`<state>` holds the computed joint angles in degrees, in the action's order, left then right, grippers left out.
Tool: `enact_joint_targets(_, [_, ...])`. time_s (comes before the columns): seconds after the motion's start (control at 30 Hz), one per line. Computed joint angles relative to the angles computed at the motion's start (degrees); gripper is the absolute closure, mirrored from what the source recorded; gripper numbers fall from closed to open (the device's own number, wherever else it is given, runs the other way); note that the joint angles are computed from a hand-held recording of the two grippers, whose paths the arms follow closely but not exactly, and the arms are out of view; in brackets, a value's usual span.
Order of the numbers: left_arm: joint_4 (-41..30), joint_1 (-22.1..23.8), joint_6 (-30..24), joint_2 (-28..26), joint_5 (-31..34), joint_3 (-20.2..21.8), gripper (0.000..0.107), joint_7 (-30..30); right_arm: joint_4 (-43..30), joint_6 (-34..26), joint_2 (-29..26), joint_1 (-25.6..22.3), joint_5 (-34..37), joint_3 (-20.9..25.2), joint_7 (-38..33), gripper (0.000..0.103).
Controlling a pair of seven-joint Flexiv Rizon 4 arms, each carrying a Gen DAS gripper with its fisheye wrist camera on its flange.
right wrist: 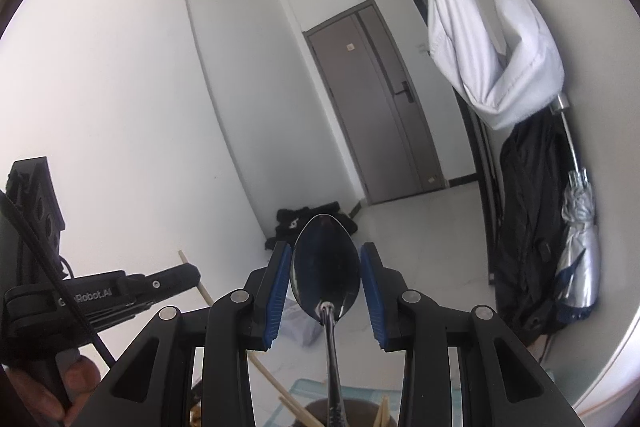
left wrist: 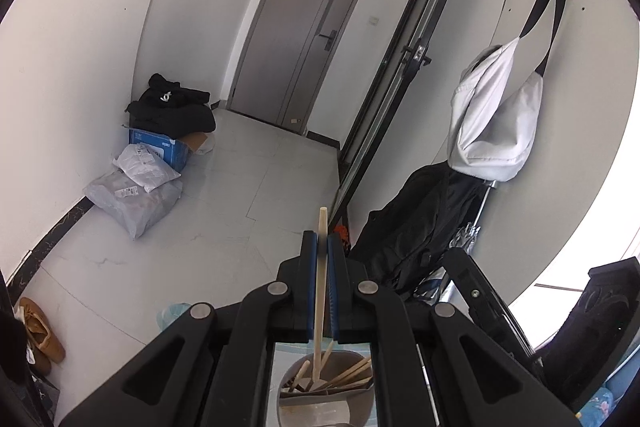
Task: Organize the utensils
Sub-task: 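Lower the spoon and chopstick into the caddy and open both tools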
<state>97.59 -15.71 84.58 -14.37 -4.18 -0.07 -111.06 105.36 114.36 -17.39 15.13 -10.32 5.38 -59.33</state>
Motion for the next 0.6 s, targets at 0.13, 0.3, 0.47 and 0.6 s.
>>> enact_joint_targets(0.13, [0.2, 0.56, -0.3, -0.73, -0.54, -0.25, 0.105, 0.89, -1.41, -0.49, -2.6, 0.57, 1.19, -0.36, 1.02, 0.069])
enact_joint_targets(0.3, [1.06, 1.7, 0.13, -0.96, -1.84, -1.82, 0.105, 4.43, -1.42, -0.32, -4.42, 1.05, 1.1, -0.6, 1.3, 0.069])
enact_joint_targets(0.47, [2.53, 3.73, 0.81, -1.2, -7.58, -5.48, 0.105, 10.38, -0.46, 0.54, -4.79, 2.81, 1.86, -1.59, -0.85, 0.069])
enact_joint_targets(0.6, [2.78, 3.28, 0.67, -1.44, -8.98, -5.58, 0.105, 11.99, 0.1, 2.52, -4.87, 5.63, 4.83, -3.97, -4.29, 0.069])
